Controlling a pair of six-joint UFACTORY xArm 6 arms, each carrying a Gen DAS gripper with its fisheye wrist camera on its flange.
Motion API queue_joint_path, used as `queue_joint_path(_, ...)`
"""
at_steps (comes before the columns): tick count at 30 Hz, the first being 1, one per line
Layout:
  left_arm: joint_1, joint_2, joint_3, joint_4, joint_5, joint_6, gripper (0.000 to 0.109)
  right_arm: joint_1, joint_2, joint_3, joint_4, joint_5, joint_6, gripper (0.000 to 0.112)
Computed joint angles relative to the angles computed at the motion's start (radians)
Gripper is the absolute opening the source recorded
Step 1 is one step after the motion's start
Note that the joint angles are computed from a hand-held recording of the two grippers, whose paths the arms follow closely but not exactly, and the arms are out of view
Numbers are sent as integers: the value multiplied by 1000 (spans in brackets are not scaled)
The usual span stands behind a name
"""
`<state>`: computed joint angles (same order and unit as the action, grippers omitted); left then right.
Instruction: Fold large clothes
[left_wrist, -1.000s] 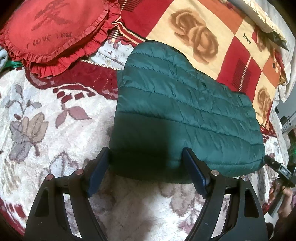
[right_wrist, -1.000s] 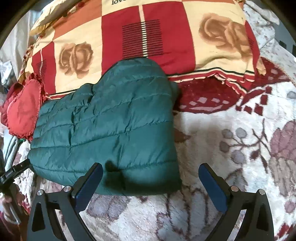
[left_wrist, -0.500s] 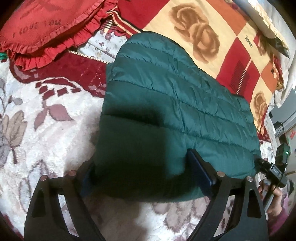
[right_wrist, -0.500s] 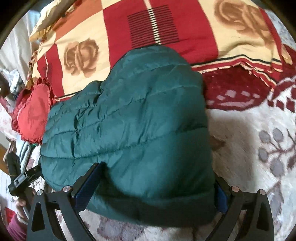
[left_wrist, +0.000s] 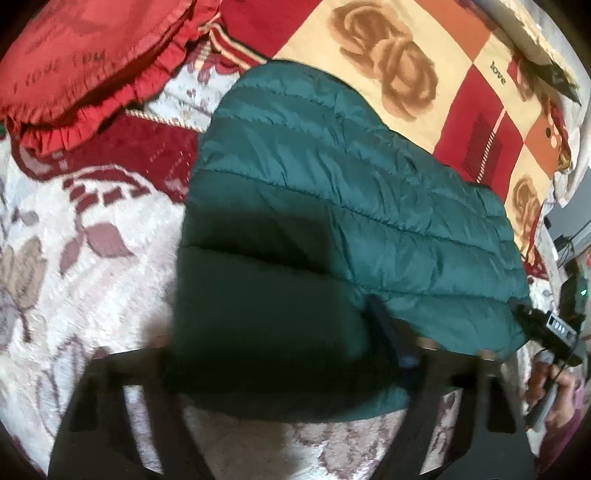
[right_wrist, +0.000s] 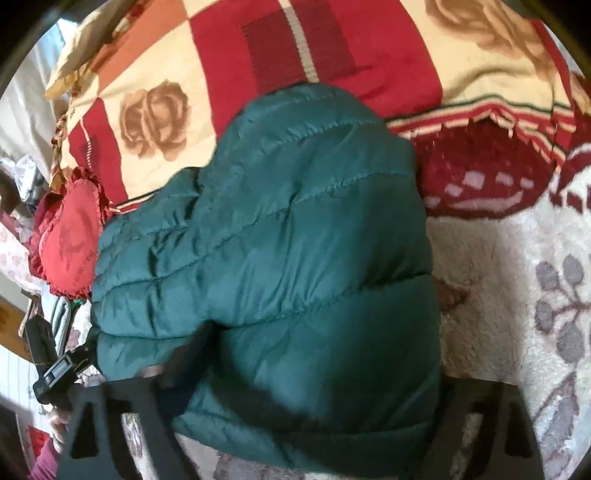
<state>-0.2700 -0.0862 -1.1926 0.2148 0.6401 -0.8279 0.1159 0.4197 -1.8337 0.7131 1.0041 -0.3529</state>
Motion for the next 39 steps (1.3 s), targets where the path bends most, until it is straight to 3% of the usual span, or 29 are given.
queue_joint_path(1,-1,-6,1,6,4,-4,57,-1,-11,5,0,-3,-6,52)
queue_joint_path(3,0,-25,6,-8,5,-3,38,-2,-24,4,-1,0,-9,41)
queue_joint_path(6,-7,-58,17,-18,5,3,32,-6,-66,22,20,6,-30,33)
queue_joint_path(13,-72,-220,97,-16,40,25,30,-30,-218,126,101,74,-92,29)
queue_joint_path(20,-156,-473,271,-54,116,15,30,-116,-446,369,182,207,-158,29)
queue_joint_path(24,-210,-539,330,-23,170,-42,30,-172,-550,505,198,260,-166,29)
queue_joint_path(26,-216,-544,361,-19,191,-80,33,-166,-566,546,143,227,-140,32)
queue_joint_path(27,-211,-538,369,-25,193,-93,38,-152,-564,557,88,197,-115,41)
queue_joint_path(28,-209,-538,376,-23,200,-105,42,-123,-572,574,-9,134,-81,60)
queue_joint_path(30,-209,-530,371,-13,217,-140,50,-87,-608,612,-137,18,-34,72)
queue_joint_path(34,-251,-517,288,57,335,-169,51,-63,-670,605,-234,-53,-32,72)
queue_joint_path(39,-303,-473,181,141,462,-203,52,-20,-695,571,-175,-72,-71,72)
